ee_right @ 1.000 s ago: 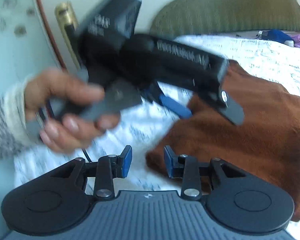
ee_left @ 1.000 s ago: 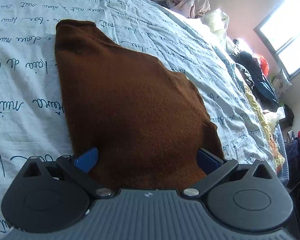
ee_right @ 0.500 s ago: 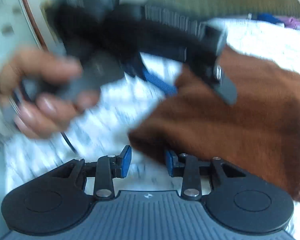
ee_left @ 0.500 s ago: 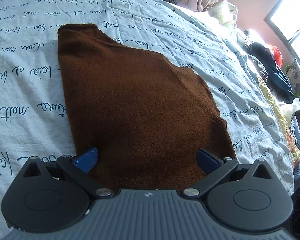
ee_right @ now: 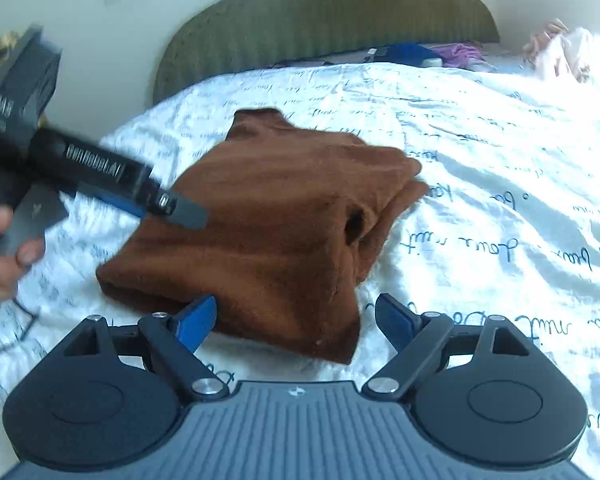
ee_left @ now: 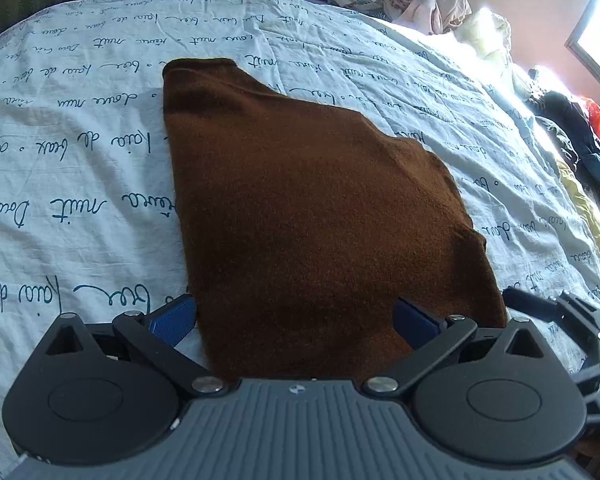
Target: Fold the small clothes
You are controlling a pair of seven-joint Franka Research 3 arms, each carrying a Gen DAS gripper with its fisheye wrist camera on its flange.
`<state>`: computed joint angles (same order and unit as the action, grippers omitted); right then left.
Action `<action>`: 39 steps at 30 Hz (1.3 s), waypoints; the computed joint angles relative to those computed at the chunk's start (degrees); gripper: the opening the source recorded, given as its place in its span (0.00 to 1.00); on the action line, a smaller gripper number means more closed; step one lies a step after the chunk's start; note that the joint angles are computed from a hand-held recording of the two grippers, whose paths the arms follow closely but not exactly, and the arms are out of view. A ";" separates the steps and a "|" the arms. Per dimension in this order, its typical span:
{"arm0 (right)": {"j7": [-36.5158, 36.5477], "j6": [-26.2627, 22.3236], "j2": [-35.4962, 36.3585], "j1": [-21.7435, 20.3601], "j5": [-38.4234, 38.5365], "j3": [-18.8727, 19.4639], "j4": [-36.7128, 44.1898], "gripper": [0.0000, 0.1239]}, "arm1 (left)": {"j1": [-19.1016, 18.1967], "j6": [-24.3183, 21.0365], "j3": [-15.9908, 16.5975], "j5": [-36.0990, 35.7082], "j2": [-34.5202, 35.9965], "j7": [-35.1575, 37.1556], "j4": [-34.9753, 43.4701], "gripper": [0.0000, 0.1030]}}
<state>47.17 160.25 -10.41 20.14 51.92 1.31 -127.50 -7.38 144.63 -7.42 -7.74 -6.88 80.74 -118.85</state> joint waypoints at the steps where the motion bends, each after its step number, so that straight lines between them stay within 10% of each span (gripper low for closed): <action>1: 1.03 0.88 0.32 -0.20 0.82 -0.17 0.27 0.70 | 0.29 0.05 -0.18 1.41 -0.34 -1.14 -0.34 1.00; 12: 12.91 -1.66 10.42 -4.01 -0.47 0.71 10.90 0.71 | 1.28 0.63 -0.83 9.82 1.89 -9.14 2.08 1.00; 24: 10.12 -2.84 12.42 -5.44 2.65 2.54 12.90 0.76 | 1.56 -0.05 -1.35 13.29 4.55 -13.04 3.93 1.00; 27: 10.31 -3.97 13.02 -5.62 1.01 2.79 13.36 0.78 | 1.82 -2.38 -0.73 3.88 6.61 -8.42 5.98 1.00; 39: 2.77 1.89 9.74 -3.42 5.62 3.09 7.70 0.80 | 1.79 13.68 -1.61 11.93 6.00 -23.52 -0.79 1.00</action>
<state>49.94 162.14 -0.67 16.72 57.54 4.40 -119.80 -5.59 158.31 -9.03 4.20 -0.87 57.22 -119.64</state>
